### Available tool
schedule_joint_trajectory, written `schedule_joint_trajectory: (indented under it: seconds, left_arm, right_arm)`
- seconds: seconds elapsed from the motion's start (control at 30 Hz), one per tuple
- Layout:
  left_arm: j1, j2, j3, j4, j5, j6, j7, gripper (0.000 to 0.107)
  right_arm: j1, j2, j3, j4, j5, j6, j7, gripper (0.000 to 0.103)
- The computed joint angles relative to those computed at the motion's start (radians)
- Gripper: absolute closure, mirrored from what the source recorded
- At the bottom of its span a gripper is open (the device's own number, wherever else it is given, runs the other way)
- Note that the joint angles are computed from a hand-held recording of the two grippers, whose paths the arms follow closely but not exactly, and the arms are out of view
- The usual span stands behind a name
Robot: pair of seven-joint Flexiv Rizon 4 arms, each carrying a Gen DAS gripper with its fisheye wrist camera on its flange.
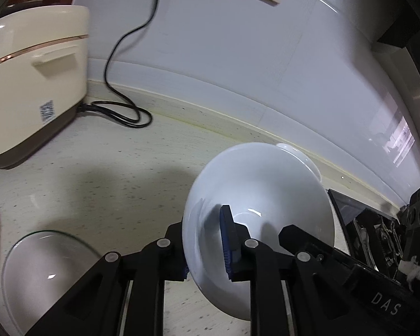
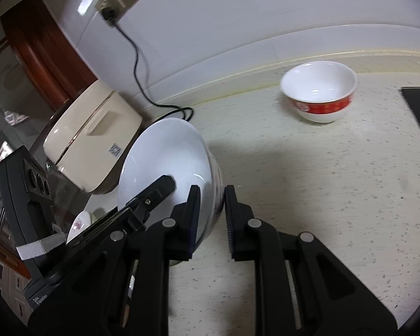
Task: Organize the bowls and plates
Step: 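Carry the white bowl with both grippers toward the green-rimmed bowl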
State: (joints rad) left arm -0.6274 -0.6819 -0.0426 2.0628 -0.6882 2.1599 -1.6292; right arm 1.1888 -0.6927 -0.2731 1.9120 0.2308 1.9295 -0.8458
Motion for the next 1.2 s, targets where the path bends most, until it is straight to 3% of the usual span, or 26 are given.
schedule_joint_trajectory:
  seconds: [0.27,0.53,0.9,1.03,1.2]
  left_arm:
    - [-0.044,0.052,0.024,0.094,-0.07,0.05,0.018,0.087]
    - [-0.093,0.097,0.009,0.157,-0.251,0.112,0.148,0.085]
    - [-0.066,0.152,-0.06,0.235,-0.354,0.159,0.209,0.082]
    - [-0.066,0.165,-0.076,0.259,-0.397,0.166,0.219,0.081]
    - [-0.038,0.184,-0.083,0.298,-0.368,0.144,0.184,0.081]
  right_arm:
    - [-0.021,-0.008,0.06,-0.021,-0.028,0.039,-0.047,0.082]
    - [-0.06,-0.023,0.148,-0.064,-0.037,0.08,-0.112,0.081]
    - [-0.135,-0.048,0.282,-0.104,-0.087,0.13,-0.182,0.077]
    - [-0.128,-0.055,0.286,-0.119,-0.099,0.104,-0.193,0.076]
    - [-0.136,-0.07,0.301,-0.139,-0.133,0.076,-0.185,0.074]
